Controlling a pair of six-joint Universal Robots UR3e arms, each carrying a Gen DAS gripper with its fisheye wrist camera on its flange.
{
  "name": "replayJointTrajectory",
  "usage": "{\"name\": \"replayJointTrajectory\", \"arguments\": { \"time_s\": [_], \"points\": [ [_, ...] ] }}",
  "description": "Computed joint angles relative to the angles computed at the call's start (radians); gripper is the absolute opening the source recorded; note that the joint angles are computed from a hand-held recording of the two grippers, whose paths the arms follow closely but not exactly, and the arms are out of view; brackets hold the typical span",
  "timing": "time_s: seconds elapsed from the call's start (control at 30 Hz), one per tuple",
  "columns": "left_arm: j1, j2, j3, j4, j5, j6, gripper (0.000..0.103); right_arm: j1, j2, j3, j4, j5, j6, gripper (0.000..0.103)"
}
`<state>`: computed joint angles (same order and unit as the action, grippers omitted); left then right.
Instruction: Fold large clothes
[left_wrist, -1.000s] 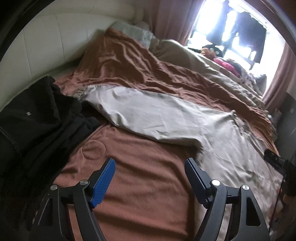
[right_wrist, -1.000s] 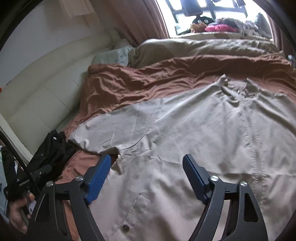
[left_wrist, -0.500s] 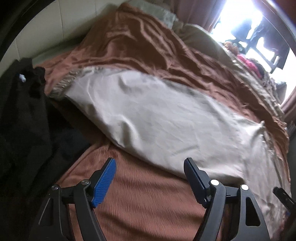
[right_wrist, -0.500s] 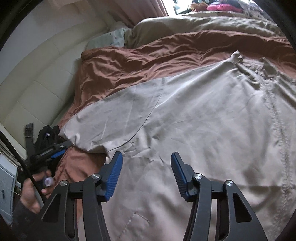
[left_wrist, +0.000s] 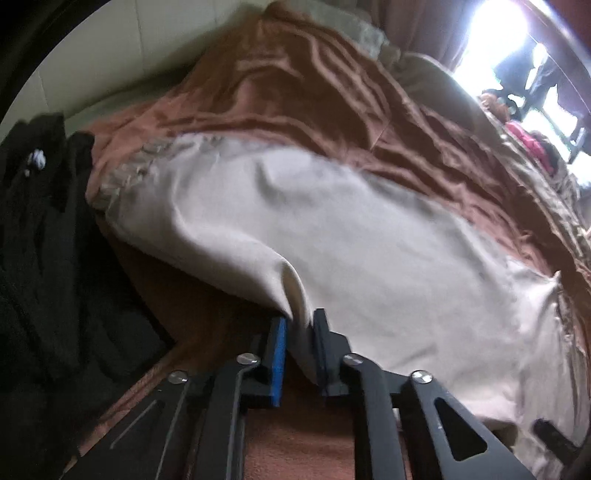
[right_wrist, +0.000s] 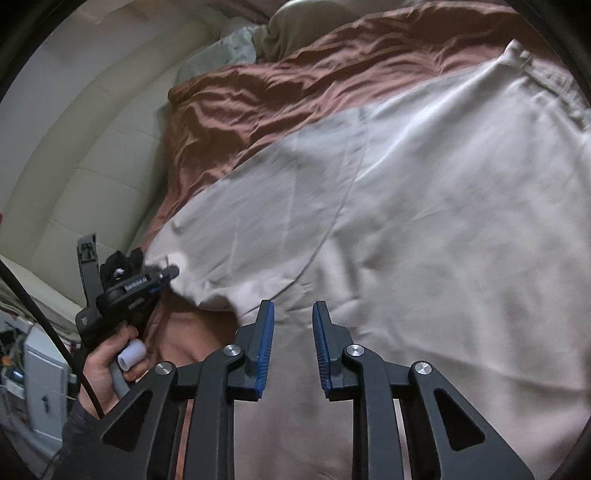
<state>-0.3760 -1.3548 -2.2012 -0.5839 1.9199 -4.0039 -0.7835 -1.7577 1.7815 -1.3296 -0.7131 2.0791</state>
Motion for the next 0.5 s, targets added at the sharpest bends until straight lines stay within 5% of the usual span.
{"name": "replayJointTrajectory", "arguments": {
  "time_s": [0.3,0.5],
  "points": [
    [-0.025,0.027,0.171,-0.076,0.030,0.067,0.009,0.195,0.180,0.026,-0.271,-0.029,0.213,0.008],
    [-0.080,-0.038,0.328,-0.093,0.017,0.094,0.006,0.233,0.210,-0.024,-0.272,-0.052,0.199,0.008]
  ]
}}
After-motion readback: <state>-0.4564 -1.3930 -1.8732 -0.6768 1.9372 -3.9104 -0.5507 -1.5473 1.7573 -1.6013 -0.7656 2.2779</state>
